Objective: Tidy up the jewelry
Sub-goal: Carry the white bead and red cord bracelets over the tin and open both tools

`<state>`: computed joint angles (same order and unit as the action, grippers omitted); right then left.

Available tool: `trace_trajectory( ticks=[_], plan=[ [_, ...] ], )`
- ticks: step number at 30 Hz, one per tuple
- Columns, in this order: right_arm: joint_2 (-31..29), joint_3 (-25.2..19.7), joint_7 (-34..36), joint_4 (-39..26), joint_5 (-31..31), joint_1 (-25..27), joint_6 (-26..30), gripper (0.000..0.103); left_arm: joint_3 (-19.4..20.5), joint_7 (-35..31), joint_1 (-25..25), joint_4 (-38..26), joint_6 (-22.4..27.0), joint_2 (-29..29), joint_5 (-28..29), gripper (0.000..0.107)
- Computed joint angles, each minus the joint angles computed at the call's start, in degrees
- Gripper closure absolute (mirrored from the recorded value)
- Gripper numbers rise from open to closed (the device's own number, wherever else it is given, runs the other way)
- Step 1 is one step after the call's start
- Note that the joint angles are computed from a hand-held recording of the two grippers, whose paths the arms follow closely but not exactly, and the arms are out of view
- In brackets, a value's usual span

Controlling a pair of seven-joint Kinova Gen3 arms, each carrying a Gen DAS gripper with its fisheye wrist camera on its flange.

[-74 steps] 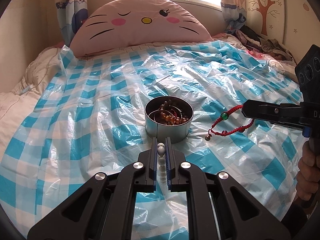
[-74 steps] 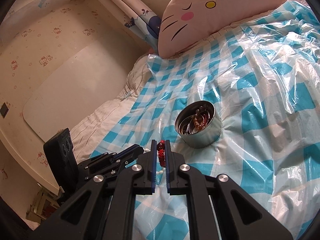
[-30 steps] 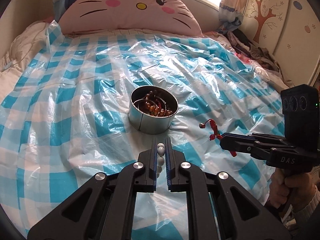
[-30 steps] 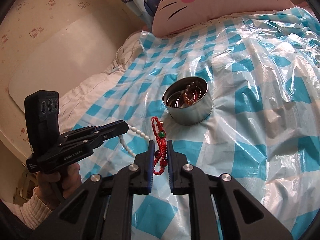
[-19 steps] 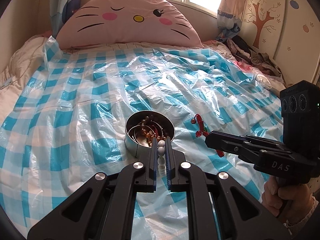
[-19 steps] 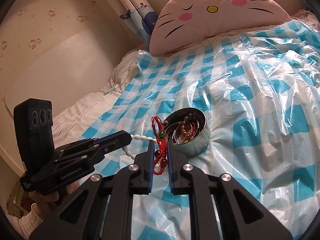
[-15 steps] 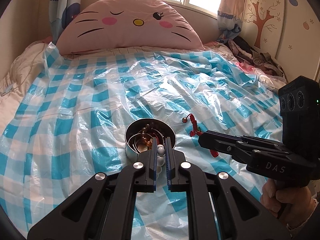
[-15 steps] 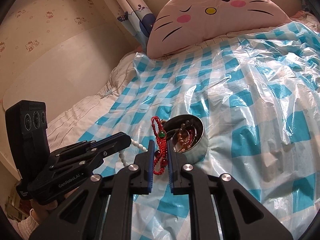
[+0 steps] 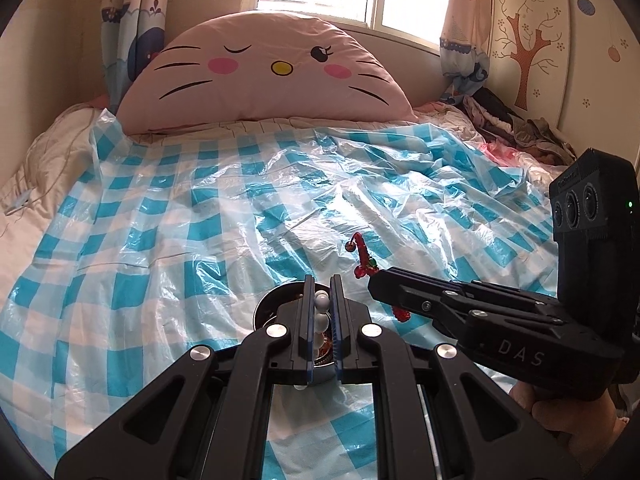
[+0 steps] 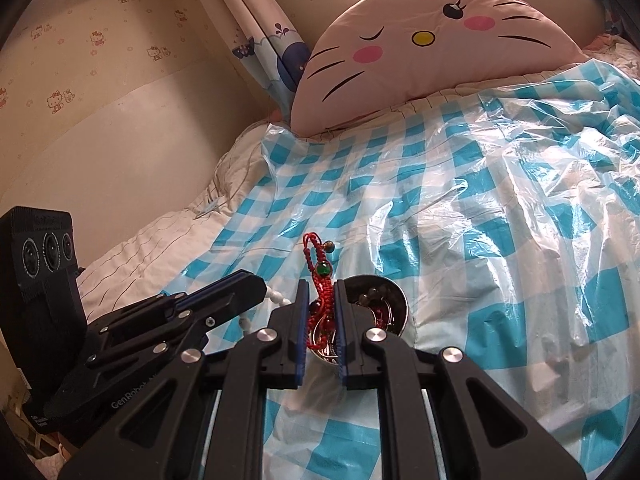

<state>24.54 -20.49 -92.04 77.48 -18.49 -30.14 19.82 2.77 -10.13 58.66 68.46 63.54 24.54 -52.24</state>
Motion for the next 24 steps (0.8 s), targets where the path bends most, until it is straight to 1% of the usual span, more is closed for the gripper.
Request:
trace_trajectory(
  ticks=[5,9,12,14,15,16,17,18,20,22,23,24],
  plan=[
    [1.66,1.23,-0.78,-1.70,1.01,-1.39,0.62,0.090,-0.19,0.24,-0.96,0.51,-1.29,0.34,0.56,0.101],
    [2.96,3.49,-2.41,-3.39,3.16,-3.54,1.88,0.090,-0.40,0.16,-1.95,1.02,-2.37,0.74,1.61,0.101],
    [4.17,5.48,-4.09,-4.94,5.44,-5.37,3.26,0.090,-0.34,-0.33,-3.33,1.51,-3.40,1.05,3.55,0.100],
    [5.36,8.09,-6.23,-6.99,7.95,-7.63,5.66,0.089,0.22,-2.78,-5.06,0.58,-2.90,1.97,6.61,0.100],
    [6.25,9.13,-7.32,-8.59,9.12,-8.58,7.69,0.087,0.02,-3.24,-5.36,0.04,-2.04,2.63,7.74,0.100],
    [6.99,10.53,-9.13,-9.81,10.51,-9.78,9.30,0.079,0.03,-3.79,-5.97,-0.15,-1.69,2.99,9.29,0.100],
    [7.25,11.57,-10.77,-10.10,11.70,-10.57,9.98,0.074,0.29,-4.55,-6.76,-0.08,-1.63,3.08,10.89,0.100],
    [7.23,11.54,-11.47,-9.71,11.99,-10.51,9.73,0.068,-0.14,-4.68,-6.53,-0.20,-0.87,3.29,11.55,0.100],
    [6.43,11.36,-12.69,-8.49,12.74,-10.41,9.31,0.067,-0.85,-4.55,-5.62,-0.77,1.45,3.59,11.75,0.098],
    [4.73,11.64,-14.04,-6.67,14.02,-10.93,8.74,0.064,-1.25,-3.65,-4.69,-1.08,3.38,3.33,11.69,0.093],
    [3.59,12.18,-15.08,-5.57,14.97,-11.57,8.50,0.062,-1.36,-3.31,-4.09,-1.45,4.78,3.23,11.39,0.089],
    [2.27,12.71,-16.26,-4.25,15.99,-12.27,8.15,0.057,-1.34,-3.02,-3.40,-1.84,6.20,3.11,11.04,0.081]
  ],
)
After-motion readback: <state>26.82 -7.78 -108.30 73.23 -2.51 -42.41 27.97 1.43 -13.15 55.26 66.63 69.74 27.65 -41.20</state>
